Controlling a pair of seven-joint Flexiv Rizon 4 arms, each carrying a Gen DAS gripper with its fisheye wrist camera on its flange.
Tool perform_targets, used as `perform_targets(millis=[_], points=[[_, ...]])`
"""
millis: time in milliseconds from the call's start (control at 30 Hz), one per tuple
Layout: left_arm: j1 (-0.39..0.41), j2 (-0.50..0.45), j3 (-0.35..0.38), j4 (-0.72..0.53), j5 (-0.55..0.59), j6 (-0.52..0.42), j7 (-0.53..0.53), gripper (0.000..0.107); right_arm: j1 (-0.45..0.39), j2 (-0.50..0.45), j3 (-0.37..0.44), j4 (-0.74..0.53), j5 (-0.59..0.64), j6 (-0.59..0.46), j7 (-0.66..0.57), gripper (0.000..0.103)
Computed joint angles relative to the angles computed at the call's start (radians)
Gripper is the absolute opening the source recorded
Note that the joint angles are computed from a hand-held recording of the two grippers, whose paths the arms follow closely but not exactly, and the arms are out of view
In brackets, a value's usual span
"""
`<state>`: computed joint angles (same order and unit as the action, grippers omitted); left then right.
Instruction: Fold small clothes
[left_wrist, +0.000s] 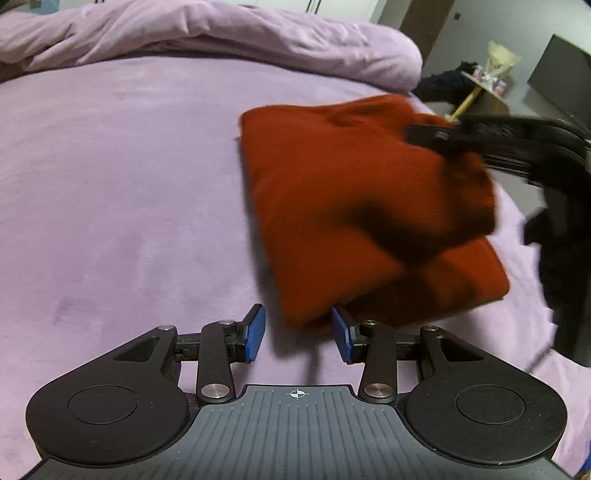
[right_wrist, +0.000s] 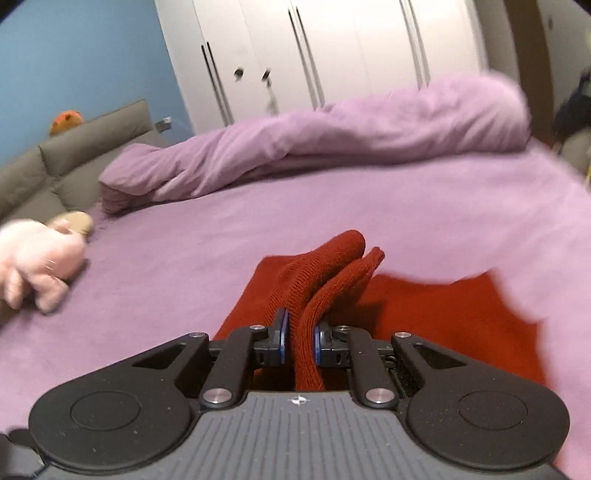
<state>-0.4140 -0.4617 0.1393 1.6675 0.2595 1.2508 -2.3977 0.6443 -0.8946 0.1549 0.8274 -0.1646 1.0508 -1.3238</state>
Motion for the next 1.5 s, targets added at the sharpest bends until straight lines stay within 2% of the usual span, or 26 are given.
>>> perform_targets(millis=[100, 167, 200, 233, 300, 367, 400, 433, 533, 633, 667, 733, 767, 833, 933, 1000, 1100, 1233, 1267, 1333, 1500], points=[[-0.01, -0.038, 0.006, -0.049, -0.012, -0.039, -0.04, 0.043, -0.01, 0.042, -0.056, 0.1, -0.036, -0.008, 0.044, 0.012], [0.005, -0.057, -0.017, -0.06, -0.04, -0.039, -0.032, 0.043, -0.002, 0.052, -0.111, 0.155, -0.093, -0.024, 0.086, 0.006], [0.0, -0.063, -0.012, -0.068, -0.041, -0.051, -0.039, 0.043, -0.011, 0.047, -0.114, 0.161, -0.12, -0.066, 0.109, 0.005], [-0.002, -0.066, -0.01, -0.071, -0.043, -0.06, -0.041, 0.042, -0.037, 0.046, -0.085, 0.166, -0.081, -0.082, 0.116, 0.006], [-0.002, -0.062, -0.01, -0.066, -0.041, -0.054, -0.04, 0.042, -0.109, 0.052, 0.014, 0.176, 0.039, -0.033, 0.149, 0.007], [0.007, -0.058, -0.018, -0.06, -0.048, -0.055, -0.024, 0.042, -0.19, 0.025, 0.144, 0.112, 0.204, -0.048, 0.169, 0.021], [0.013, -0.055, -0.024, -0.055, -0.056, -0.054, -0.017, 0.043, -0.223, 0.009, 0.197, 0.085, 0.288, -0.041, 0.174, 0.04], [0.013, -0.058, -0.026, -0.063, -0.061, -0.06, -0.015, 0.043, -0.236, -0.01, 0.227, 0.055, 0.349, -0.03, 0.182, 0.049], [0.007, -0.061, -0.021, -0.068, -0.06, -0.065, -0.018, 0.043, -0.229, -0.058, 0.236, -0.036, 0.42, -0.069, 0.186, 0.052], [-0.011, -0.074, -0.007, -0.096, -0.046, -0.094, -0.038, 0.043, -0.154, -0.092, 0.154, -0.123, 0.346, -0.169, 0.134, 0.05], [-0.016, -0.077, -0.003, -0.104, -0.04, -0.103, -0.044, 0.043, -0.125, -0.095, 0.122, -0.137, 0.311, -0.194, 0.115, 0.045], [-0.024, -0.082, 0.002, -0.121, -0.028, -0.125, -0.058, 0.043, -0.07, -0.106, 0.06, -0.166, 0.22, -0.237, 0.035, 0.018], [-0.027, -0.084, 0.005, -0.132, -0.024, -0.139, -0.069, 0.043, -0.042, -0.109, 0.027, -0.174, 0.177, -0.24, 0.014, 0.012], [-0.035, -0.089, 0.01, -0.153, -0.012, -0.169, -0.094, 0.044, -0.008, -0.082, -0.025, -0.123, 0.105, -0.182, -0.032, 0.011], [-0.043, -0.099, 0.013, -0.189, 0.015, -0.211, -0.115, 0.044, 0.01, -0.02, -0.081, -0.005, 0.023, -0.032, -0.027, 0.01], [-0.045, -0.103, 0.009, -0.205, 0.032, -0.218, -0.13, 0.046, 0.018, 0.016, -0.126, 0.066, -0.035, 0.04, 0.023, 0.01], [-0.032, -0.108, -0.013, -0.204, 0.024, -0.177, -0.139, 0.049, 0.03, 0.038, -0.187, 0.129, -0.129, 0.075, 0.083, 0.01], [-0.026, -0.136, -0.034, -0.239, -0.004, -0.205, -0.105, 0.049, 0.044, 0.037, -0.267, 0.193, -0.247, 0.055, 0.182, 0.01], [-0.024, -0.142, -0.04, -0.246, -0.012, -0.207, -0.098, 0.049, 0.039, 0.038, -0.267, 0.202, -0.258, 0.032, 0.204, 0.01], [-0.02, -0.15, -0.044, -0.25, -0.027, -0.204, -0.09, 0.049, 0.003, 0.037, -0.214, 0.203, -0.237, 0.0, 0.227, 0.014], [-0.02, -0.152, -0.038, -0.242, -0.042, -0.185, -0.082, 0.049, -0.059, 0.193, -0.167, 0.442, -0.169, 0.177, 0.452, 0.04]])
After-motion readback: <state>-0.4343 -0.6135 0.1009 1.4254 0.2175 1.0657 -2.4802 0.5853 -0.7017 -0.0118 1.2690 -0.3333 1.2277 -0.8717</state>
